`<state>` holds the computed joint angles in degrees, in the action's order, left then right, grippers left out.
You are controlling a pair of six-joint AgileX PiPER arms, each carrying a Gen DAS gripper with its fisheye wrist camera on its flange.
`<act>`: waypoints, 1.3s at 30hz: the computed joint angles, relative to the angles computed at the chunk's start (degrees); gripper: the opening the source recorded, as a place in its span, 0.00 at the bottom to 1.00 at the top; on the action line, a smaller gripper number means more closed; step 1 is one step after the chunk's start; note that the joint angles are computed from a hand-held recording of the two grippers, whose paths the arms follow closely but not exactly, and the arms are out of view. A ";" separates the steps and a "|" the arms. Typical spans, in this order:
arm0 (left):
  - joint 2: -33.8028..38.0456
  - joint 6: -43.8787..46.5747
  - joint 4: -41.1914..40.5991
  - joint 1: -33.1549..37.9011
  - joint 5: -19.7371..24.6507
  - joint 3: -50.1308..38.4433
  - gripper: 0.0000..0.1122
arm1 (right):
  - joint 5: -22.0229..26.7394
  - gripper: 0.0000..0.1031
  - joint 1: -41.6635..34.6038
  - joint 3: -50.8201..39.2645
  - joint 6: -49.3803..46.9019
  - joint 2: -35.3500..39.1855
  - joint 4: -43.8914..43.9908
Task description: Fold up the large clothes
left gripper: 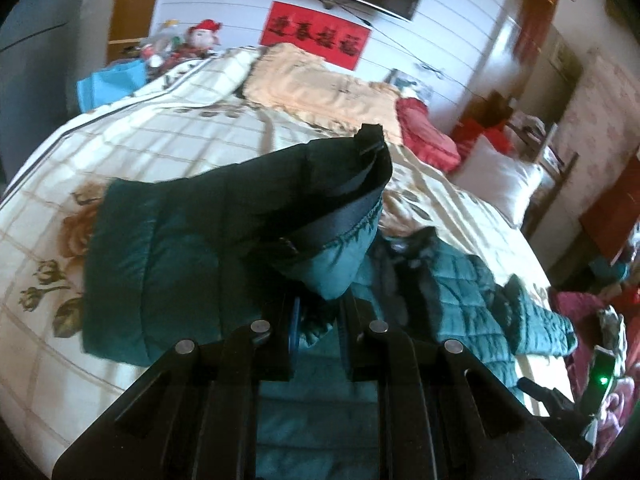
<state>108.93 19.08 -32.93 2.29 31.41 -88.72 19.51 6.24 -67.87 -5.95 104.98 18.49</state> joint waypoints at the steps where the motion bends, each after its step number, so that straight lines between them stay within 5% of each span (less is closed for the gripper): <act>1: 0.15 -0.79 0.86 -1.17 -0.09 -0.30 0.13 | -0.08 1.00 -0.36 0.36 -0.92 -0.17 0.92; 25: 13.52 -10.89 10.52 -18.29 3.71 -12.74 0.13 | -0.14 1.00 -7.06 4.27 -12.26 -0.96 11.02; 32: 17.53 -11.17 9.58 -19.50 5.34 -16.50 0.13 | -2.04 1.00 -7.15 4.60 0.53 -1.01 -3.30; 39: 18.71 -11.92 9.00 -19.73 7.34 -18.07 0.14 | -0.98 1.00 -7.43 1.80 5.28 1.54 -8.66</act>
<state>127.64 7.16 -23.93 -17.43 38.75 -106.79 18.53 -1.19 -66.07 -0.67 106.52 9.83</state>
